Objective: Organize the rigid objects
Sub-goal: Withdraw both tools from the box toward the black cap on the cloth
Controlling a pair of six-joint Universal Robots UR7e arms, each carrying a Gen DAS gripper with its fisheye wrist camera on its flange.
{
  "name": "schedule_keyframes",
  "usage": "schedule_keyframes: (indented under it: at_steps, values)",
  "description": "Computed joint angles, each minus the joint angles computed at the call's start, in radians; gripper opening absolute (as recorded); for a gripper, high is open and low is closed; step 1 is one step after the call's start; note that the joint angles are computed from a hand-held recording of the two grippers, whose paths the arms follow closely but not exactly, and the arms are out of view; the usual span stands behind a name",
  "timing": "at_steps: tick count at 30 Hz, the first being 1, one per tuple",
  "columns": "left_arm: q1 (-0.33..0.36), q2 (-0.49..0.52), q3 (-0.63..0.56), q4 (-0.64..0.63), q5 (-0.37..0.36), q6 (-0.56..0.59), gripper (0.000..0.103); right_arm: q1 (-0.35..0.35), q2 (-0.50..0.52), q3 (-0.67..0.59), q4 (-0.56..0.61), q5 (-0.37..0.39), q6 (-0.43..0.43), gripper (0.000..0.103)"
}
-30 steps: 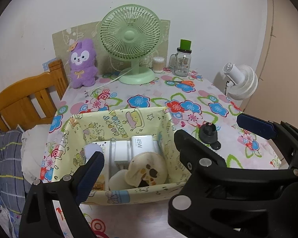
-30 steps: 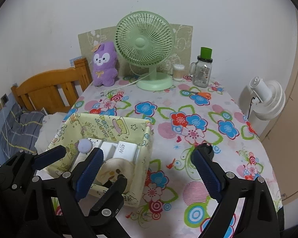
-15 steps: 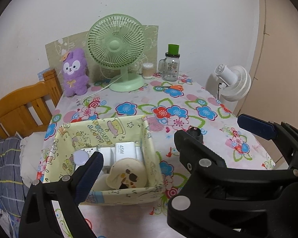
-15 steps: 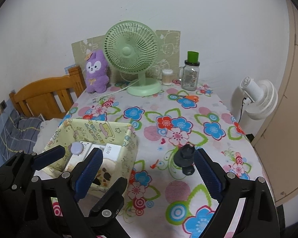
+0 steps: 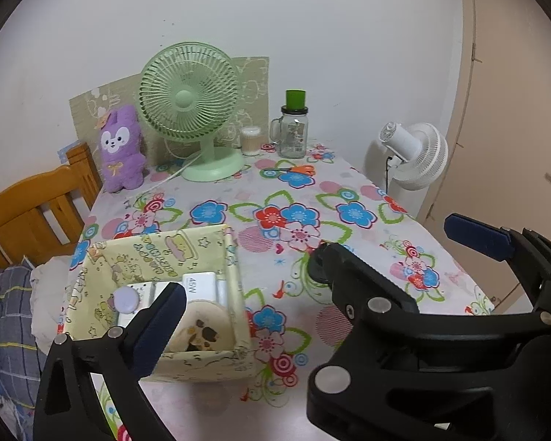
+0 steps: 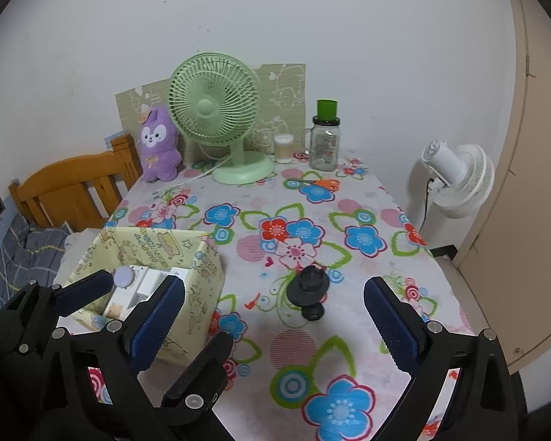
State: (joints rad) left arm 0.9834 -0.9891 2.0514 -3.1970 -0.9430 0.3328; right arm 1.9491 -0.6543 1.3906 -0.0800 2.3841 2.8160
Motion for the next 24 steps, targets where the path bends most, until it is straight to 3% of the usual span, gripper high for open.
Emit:
schedule_keyframes:
  at_steps: [16,24]
  values:
    - [-0.04,0.047,0.001,-0.008,0.02,-0.03,0.103,-0.027,-0.076,0.103,-0.097,0.0,-0.085,0.1]
    - [-0.052,0.093,-0.006,-0.046,0.053,-0.034,0.103,-0.057,-0.096,0.128,-0.103,-0.02,-0.088,0.1]
